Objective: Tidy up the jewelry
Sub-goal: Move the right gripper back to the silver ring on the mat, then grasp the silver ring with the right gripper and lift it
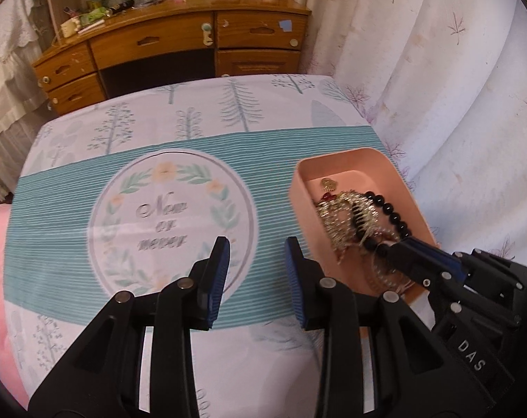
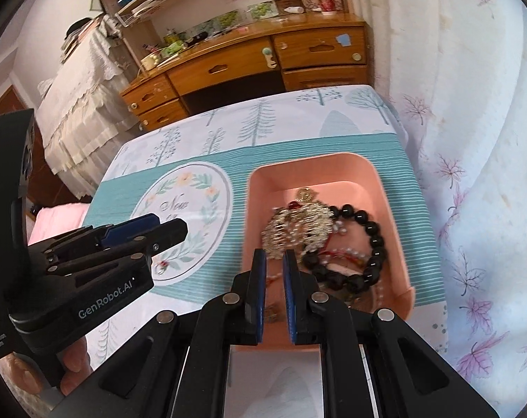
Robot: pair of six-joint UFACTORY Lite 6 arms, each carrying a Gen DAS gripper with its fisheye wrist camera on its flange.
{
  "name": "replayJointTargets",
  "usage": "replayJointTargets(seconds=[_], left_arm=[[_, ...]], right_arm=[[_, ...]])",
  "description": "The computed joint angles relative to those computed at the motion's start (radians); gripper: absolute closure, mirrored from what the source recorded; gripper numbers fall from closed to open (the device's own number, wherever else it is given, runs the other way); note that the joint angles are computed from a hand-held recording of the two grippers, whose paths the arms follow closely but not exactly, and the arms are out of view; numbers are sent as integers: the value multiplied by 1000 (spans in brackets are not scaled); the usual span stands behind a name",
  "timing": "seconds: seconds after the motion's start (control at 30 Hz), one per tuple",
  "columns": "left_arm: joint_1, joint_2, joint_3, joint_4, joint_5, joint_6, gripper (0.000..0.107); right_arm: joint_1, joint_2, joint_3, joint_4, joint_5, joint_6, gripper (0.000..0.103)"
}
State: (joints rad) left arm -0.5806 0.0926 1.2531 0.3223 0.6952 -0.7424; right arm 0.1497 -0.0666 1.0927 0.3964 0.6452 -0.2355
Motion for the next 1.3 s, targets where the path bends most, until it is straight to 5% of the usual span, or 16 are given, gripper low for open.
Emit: replayJointTargets(seconds=[0.6, 0.87, 1.3], left_arm=[[240, -592, -442, 99, 127, 75, 58], [498, -629, -586, -103, 17, 312, 58], [542, -584, -654, -176, -68, 394, 58]], right_arm=[[432, 112, 147, -195, -1, 287, 83], [437, 445, 352, -36, -19, 220, 83], [510, 679, 574, -136, 33, 281, 83]])
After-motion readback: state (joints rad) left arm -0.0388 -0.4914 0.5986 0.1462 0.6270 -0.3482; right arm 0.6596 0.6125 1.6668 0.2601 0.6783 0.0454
